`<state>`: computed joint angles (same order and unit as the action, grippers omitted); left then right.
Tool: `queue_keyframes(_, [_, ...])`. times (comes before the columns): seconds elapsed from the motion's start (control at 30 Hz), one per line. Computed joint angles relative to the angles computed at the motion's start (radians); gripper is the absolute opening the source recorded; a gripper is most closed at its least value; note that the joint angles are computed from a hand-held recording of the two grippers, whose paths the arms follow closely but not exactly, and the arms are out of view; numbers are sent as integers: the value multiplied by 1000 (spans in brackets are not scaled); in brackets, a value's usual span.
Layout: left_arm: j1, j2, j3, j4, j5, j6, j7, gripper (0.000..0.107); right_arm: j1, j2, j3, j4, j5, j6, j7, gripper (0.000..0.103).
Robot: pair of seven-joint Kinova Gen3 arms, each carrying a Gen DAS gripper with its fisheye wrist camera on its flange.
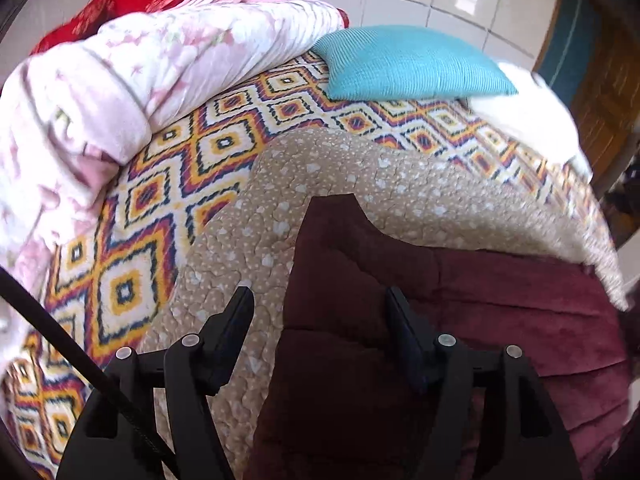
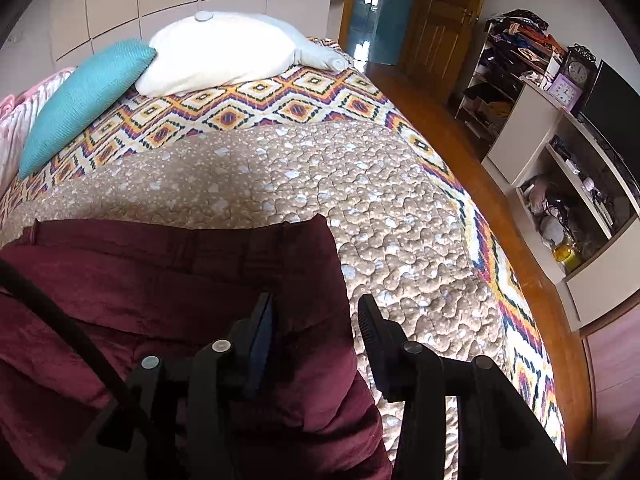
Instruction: Fold large clothes
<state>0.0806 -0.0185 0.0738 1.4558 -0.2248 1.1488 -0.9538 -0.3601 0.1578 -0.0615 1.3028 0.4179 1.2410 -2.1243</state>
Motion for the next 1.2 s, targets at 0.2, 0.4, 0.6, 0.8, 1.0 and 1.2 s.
queue_keyframes(0.2, [-23,-168,35,18,-24,65,-10,67,40,-123,-153,-53,117,68,-27,66])
queue_keyframes(0.4, [-54,-429,64,140,-12,142,-71,74,-38,-202,-241,-117,-94,109,70,64])
queue_keyframes(0.6, [-46,-607,-19,288,151,208,-142,74,-277,-55,-280,-171,-197,105,61,53])
queue_keyframes(0.8, [-71,-682,-135,393,287,223,-182,74,-529,223,-102,-341,-107,96,-33,52])
queue_keyframes(1.0, [-111,-731,-191,433,319,237,-222,74,-601,399,-37,-564,-6,255,-42,52])
queue_keyframes(1.2, [-100,-792,-238,445,368,240,-254,74,-488,172,-152,-359,-3,140,-103,54])
